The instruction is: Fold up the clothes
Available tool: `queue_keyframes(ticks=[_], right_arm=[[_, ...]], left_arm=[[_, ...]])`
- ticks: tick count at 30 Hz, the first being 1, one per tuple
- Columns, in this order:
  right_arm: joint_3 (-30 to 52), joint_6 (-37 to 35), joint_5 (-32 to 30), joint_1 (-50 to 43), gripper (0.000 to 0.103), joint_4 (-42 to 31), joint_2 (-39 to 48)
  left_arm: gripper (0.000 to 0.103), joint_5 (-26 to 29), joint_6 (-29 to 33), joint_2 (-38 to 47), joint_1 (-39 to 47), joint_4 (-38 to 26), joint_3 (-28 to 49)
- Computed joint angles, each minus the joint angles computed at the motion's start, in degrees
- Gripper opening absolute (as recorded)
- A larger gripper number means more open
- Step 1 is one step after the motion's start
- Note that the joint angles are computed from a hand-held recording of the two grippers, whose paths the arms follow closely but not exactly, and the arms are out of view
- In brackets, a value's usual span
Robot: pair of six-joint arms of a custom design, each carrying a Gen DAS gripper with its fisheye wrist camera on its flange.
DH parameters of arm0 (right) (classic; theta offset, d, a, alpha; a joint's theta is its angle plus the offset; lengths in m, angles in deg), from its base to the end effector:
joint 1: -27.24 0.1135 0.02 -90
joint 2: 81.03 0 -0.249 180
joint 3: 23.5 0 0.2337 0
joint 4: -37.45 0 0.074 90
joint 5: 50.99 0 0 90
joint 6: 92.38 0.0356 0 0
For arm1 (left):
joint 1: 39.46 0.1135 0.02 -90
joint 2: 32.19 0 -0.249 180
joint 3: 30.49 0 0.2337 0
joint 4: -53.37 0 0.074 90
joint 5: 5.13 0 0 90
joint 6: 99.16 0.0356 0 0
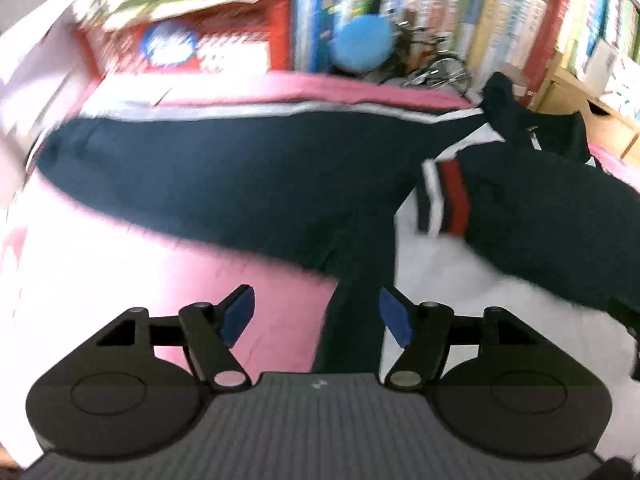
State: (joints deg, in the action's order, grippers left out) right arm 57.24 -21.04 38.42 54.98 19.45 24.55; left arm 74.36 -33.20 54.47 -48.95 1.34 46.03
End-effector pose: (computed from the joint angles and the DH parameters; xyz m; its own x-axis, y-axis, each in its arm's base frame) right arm 0.3356 0.1769 0.1807 -0.4191 -0.5819 -0.6970 -0.6398 0.7339 -0.2280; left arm 0.2836 -0.0408 0.2245 -0.8284 -0.2676 -0.4921 -0.2840 0.9579 -0.0429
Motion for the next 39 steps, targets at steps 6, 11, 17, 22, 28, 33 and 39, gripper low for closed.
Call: queue_keyframes(ticks=[6,11,17,22,28,33,39], right_arm=[[4.48,6.15,0.94,4.65,0.098,-12.38,-6.62],[1.98,11.35,4.45,8.32,0.102,-19.23,-14.93],[-5.08,13.67,1.5,8.34,0.103,-28.52,-27.28],[-13.74,9.29,-2.34,4.88,0.103,-32.27,-39.04],[-19.82,1.73,-10.01,-4.09,0.103,-38.32,-48.39],[-21.44,-3.26,-15.05,-11.09,0.103,-42.3,-51.36],[-20.5,-4.06,-15.28,-12.11,0.103,-41.38,-49.99]], left_arm=[[0.071,3.38,0.81,-9.74,3.93,-10.4,-0.88],[0.072,8.71,3.09,-12.81,5.0,-17.51,1.81],[0.078,4.17,-2.81,-18.33,-6.53,-23.14,1.99],[0.079,-1.63,-19.99,-20.29,-23.24,-27.89,2.71],[0.08,-8.76,-38.98,-17.91,-41.7,-36.47,6.9],[0.081,-9.29,-45.0,-13.91,-48.48,-39.38,9.62],[0.081,-8.84,-44.55,-12.78,-48.68,-38.02,9.63]])
